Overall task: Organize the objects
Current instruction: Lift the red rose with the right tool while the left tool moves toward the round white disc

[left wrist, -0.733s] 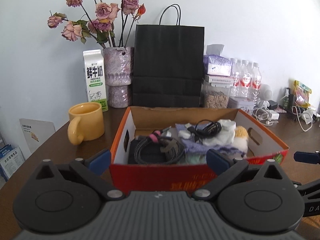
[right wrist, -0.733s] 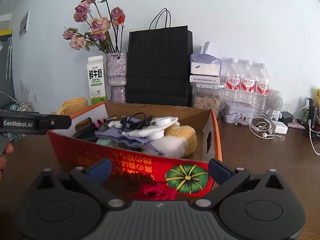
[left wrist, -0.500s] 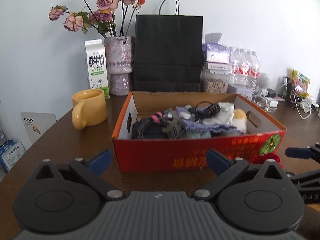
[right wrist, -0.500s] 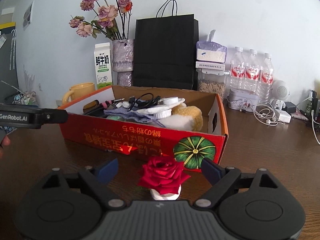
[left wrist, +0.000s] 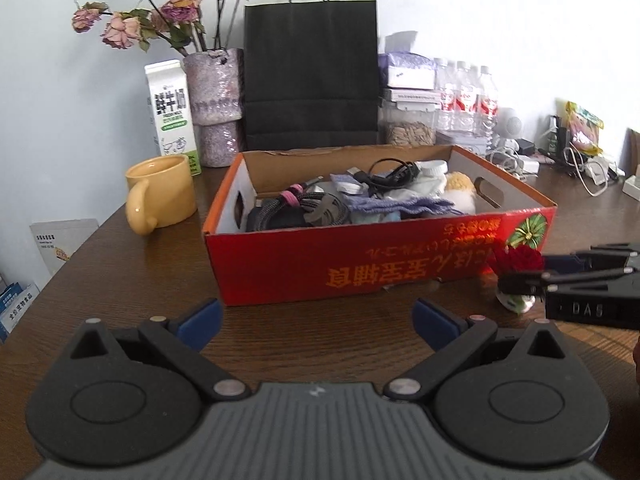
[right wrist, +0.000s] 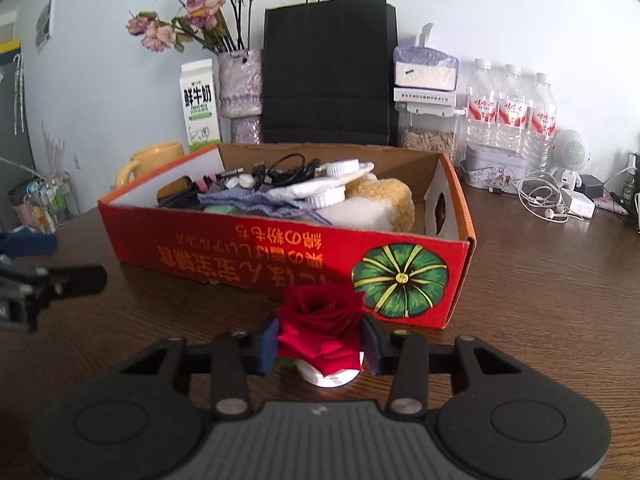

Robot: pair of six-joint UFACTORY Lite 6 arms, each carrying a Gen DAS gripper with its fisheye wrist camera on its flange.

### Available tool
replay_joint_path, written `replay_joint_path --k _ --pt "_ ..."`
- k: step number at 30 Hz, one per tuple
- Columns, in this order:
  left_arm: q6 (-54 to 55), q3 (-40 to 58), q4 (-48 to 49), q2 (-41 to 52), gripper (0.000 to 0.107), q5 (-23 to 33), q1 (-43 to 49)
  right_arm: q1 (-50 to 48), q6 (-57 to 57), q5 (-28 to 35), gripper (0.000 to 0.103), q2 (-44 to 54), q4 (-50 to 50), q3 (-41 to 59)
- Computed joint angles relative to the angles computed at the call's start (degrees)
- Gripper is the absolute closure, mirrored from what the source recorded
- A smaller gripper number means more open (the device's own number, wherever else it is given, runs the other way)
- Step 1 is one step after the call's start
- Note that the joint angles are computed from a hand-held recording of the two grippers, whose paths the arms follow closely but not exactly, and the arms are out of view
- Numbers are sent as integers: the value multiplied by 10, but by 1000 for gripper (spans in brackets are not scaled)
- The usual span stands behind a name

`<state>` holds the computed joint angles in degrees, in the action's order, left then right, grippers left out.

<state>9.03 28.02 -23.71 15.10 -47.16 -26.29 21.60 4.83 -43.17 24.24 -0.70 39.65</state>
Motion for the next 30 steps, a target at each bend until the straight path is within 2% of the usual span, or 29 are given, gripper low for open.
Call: replay_joint_path --k 10,13,15,16,19,22,25,30 --pt "43 46 14 72 4 -23 -78 -13 115 -52 65 -37 -99 -34" --pt "71 55 11 99 4 -72 -105 -13 144 -54 65 -39 -133 -30" --pt "101 60 12 114 9 -94 -122 -11 156 -54 65 -39 -148 -27" --pt "111 65 15 119 16 -97 -129 -11 163 -54 65 -39 -155 -26" --pt "129 87 23 136 30 -83 -134 -12 175 -59 65 -40 -169 -27" --pt "133 111 27 150 36 -70 -130 -13 185 -62 66 -42 -183 -30" --pt "135 125 38 159 56 -64 -124 -14 191 -61 66 -38 -193 -27" --pt "129 137 57 171 66 -55 -114 -16 190 -64 68 -33 -189 -27"
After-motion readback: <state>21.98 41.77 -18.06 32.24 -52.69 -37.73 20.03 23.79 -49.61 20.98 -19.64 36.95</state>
